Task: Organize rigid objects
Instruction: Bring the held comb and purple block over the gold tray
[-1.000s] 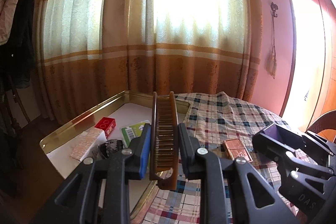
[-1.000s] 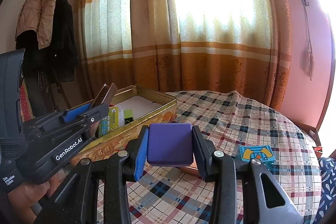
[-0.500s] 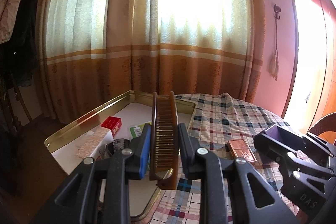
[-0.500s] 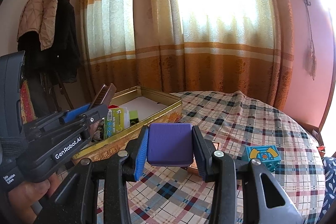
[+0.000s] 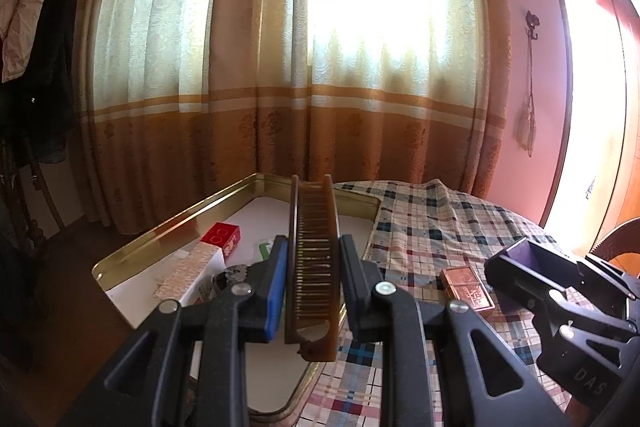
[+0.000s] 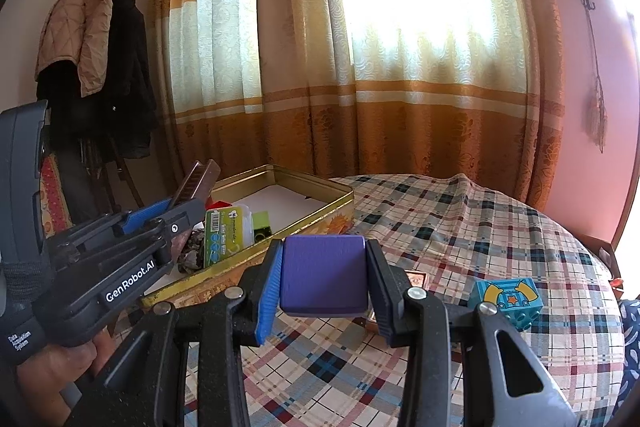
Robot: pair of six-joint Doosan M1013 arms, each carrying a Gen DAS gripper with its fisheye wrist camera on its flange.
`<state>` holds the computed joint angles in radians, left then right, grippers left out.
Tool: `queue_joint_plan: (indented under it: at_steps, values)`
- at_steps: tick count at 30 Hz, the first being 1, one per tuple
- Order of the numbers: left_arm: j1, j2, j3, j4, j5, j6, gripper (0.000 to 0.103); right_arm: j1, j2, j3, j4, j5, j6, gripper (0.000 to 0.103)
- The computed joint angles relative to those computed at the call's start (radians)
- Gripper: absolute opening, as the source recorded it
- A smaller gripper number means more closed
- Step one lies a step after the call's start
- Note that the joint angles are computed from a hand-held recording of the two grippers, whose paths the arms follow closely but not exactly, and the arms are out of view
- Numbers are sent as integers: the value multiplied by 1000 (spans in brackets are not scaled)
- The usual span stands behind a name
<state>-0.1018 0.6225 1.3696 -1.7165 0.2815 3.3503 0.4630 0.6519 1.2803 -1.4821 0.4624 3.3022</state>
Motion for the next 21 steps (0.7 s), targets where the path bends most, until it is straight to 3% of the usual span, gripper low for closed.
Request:
queue_joint_plan:
  at_steps: [21]
  values:
    - [12,12,-22,59,-31,-88,24,13,42,-78,103,-12,-146,42]
